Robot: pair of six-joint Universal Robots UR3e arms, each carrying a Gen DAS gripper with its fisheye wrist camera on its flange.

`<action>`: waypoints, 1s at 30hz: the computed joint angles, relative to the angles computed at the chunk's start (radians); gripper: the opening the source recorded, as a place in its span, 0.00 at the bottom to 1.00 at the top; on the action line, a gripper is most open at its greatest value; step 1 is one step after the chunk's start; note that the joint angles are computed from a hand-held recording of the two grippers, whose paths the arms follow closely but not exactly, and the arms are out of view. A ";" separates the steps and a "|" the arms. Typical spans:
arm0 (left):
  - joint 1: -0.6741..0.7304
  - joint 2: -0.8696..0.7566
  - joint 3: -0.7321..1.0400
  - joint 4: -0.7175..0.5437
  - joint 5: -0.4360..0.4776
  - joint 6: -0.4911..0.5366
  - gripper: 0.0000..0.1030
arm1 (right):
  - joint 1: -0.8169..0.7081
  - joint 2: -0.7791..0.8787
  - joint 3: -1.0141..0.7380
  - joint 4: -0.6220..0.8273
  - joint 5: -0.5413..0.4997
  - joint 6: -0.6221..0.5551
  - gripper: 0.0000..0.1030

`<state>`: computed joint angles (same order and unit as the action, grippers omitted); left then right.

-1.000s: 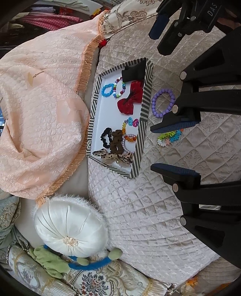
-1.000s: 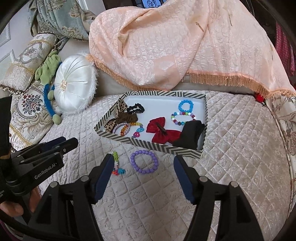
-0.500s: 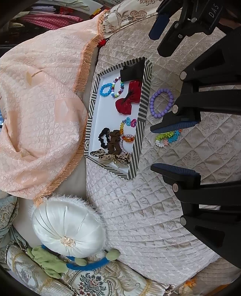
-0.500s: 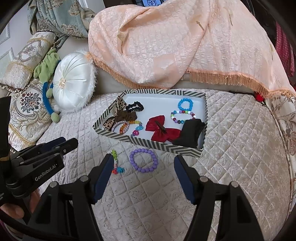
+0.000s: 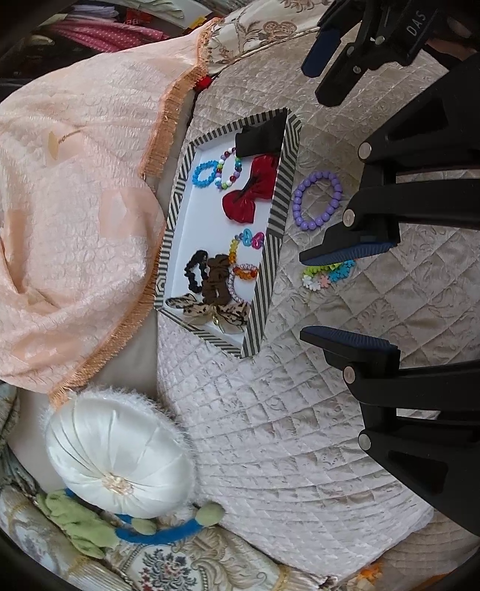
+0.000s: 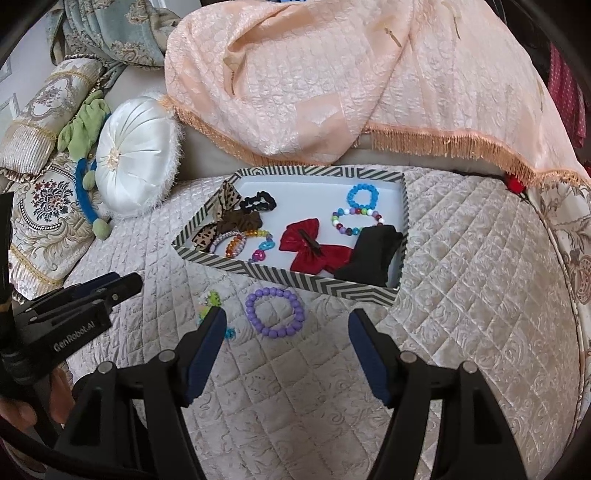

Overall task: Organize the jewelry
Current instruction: 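Grasp the flower-bead bracelet with left tool while right tool grasps the purple bracelet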

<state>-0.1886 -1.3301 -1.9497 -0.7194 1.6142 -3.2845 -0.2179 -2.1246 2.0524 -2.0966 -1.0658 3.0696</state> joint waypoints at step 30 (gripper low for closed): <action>0.145 -0.110 -0.048 -0.003 -0.212 0.045 0.23 | 0.102 0.254 0.066 -0.252 -0.054 0.060 0.70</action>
<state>-0.0439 -1.4400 -1.9976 -0.7229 1.4020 -3.2392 -0.1164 -1.8703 2.1180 -2.3484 -1.1194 3.1300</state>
